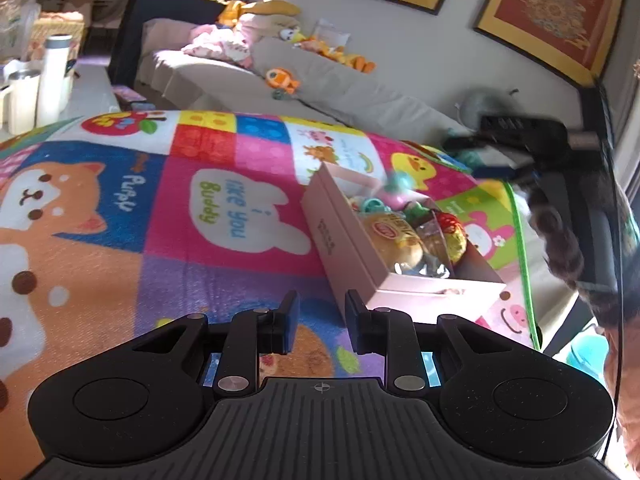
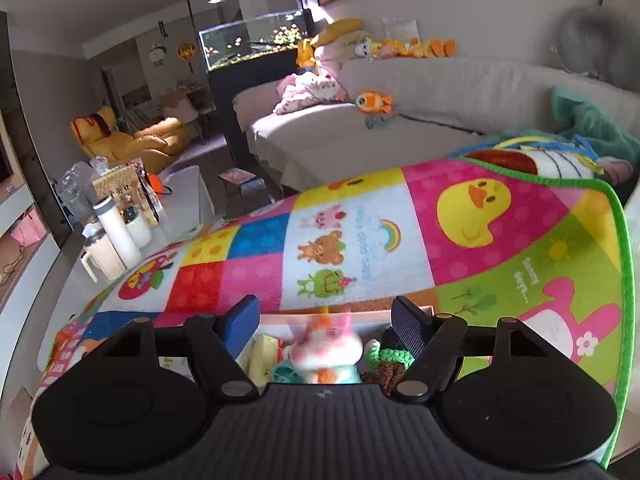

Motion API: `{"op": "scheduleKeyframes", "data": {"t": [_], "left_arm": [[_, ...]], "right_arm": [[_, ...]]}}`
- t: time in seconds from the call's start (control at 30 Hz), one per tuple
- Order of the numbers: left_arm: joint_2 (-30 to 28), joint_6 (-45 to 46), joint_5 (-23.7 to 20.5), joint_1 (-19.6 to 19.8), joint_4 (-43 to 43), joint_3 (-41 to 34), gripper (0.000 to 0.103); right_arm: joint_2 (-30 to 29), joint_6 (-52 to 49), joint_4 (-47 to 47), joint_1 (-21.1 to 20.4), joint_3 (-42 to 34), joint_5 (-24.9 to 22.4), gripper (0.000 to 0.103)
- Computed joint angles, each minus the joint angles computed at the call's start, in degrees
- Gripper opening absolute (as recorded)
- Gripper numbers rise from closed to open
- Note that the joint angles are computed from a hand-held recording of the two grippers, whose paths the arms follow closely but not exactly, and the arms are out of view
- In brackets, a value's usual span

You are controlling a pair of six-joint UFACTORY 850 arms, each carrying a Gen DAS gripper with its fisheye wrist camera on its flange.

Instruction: Organize objects

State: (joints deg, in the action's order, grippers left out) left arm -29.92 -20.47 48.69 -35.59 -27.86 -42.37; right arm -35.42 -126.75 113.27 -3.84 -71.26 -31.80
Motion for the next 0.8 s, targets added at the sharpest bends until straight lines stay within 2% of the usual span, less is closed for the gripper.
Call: {"op": "scheduleKeyframes", "data": {"t": [0.1,0.2,0.33,0.4,0.43,0.47,0.5,0.53,0.57,0.63,0.73,0.8], "left_arm": [[-0.27,-2.47,-1.66,1.00,2.41,-1.31,0.027],[-1.03,-3.92,-4.87,2.13,6.51,-4.89,0.027],[-4.10,-1.47,-12.57,3.39,8.62,-12.84,0.028],[-6.64,4.85,-20.15,3.81,1.99,-18.21,0.029],[-7.93,9.30,-23.74,3.99,-3.44,-20.71,0.037],[-8.87,11.36,-25.90,4.27,-6.87,-22.30,0.041],[-9.39,13.24,-27.28,4.50,-9.92,-23.28,0.049],[-9.54,14.62,-28.00,4.68,-12.19,-23.63,0.056],[-9.37,15.98,-28.23,4.82,-14.21,-23.49,0.058],[-8.88,19.54,-26.85,4.84,-18.32,-22.52,0.068],[-7.56,24.90,-22.48,5.12,-25.45,-19.68,0.081],[-6.44,22.34,-19.87,5.92,-25.35,-17.04,0.087]], "right_arm": [[1.20,-6.63,2.74,-2.24,3.25,-1.51,0.073],[2.30,-11.44,0.53,-6.14,6.95,-5.30,0.075],[2.16,-16.23,-3.28,-9.99,10.40,-6.30,0.076],[1.40,-19.52,-2.68,-10.60,11.39,-4.97,0.076],[0.93,-21.20,-1.86,-10.55,11.79,-4.27,0.076],[0.37,-21.76,-1.82,-10.41,11.87,-3.75,0.076],[-0.26,-21.26,-2.92,-10.26,11.66,-3.36,0.075],[-0.74,-21.31,-3.59,-9.95,11.56,-3.19,0.072],[-0.94,-23.04,-2.92,-9.51,11.91,-3.18,0.069],[-1.01,-28.06,0.62,-8.03,12.86,-3.14,0.058],[-0.74,-28.54,1.24,-5.44,13.56,-3.57,0.060],[-0.76,-30.11,2.44,-3.31,13.61,-3.75,0.060]]}}
